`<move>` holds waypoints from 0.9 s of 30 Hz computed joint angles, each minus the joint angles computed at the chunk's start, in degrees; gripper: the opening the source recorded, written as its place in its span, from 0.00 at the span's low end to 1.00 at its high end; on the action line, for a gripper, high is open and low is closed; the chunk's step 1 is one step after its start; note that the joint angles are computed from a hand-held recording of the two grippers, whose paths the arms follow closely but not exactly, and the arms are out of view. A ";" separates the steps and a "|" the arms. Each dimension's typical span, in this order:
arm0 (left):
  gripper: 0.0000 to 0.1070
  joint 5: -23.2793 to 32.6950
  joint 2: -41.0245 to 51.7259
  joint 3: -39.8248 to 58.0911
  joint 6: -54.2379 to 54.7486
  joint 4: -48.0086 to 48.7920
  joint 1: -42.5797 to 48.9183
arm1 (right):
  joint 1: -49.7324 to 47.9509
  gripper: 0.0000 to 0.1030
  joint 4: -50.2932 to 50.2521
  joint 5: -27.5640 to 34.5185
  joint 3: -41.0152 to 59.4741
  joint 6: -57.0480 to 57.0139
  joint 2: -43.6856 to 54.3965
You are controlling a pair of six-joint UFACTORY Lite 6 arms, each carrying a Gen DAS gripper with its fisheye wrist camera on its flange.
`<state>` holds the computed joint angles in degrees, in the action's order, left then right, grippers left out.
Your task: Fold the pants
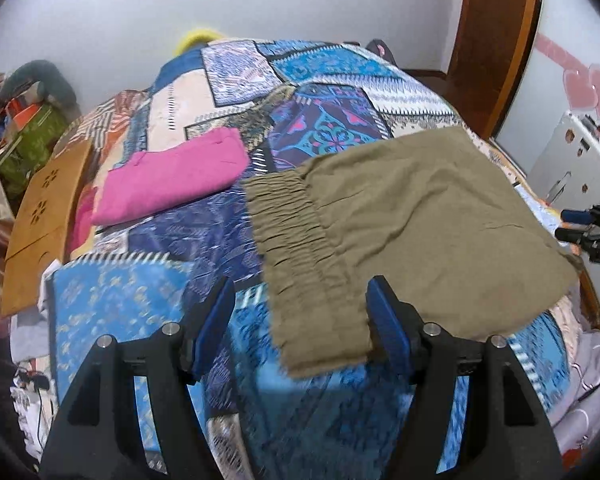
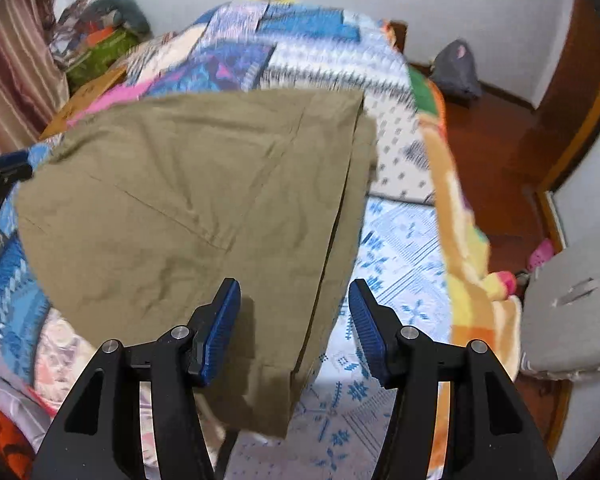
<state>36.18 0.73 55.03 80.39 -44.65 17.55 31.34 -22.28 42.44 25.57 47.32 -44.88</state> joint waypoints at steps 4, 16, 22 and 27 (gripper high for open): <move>0.72 1.30 -4.43 -1.90 2.61 -1.76 4.15 | 8.73 0.51 -9.59 5.97 5.65 12.59 -1.32; 0.84 9.03 -6.27 -8.20 5.77 -4.06 11.95 | 29.27 0.73 -30.06 9.65 15.63 39.58 14.08; 0.84 13.55 -0.84 -7.74 -0.60 -2.13 11.74 | 29.82 0.73 -31.38 2.92 15.34 43.20 20.82; 0.84 15.50 2.02 -8.34 -3.08 -3.91 9.61 | 27.26 0.73 -29.41 -3.38 13.57 44.36 24.17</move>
<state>51.67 2.75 46.69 77.31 -48.56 27.16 58.60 -51.69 39.06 39.14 91.68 -20.71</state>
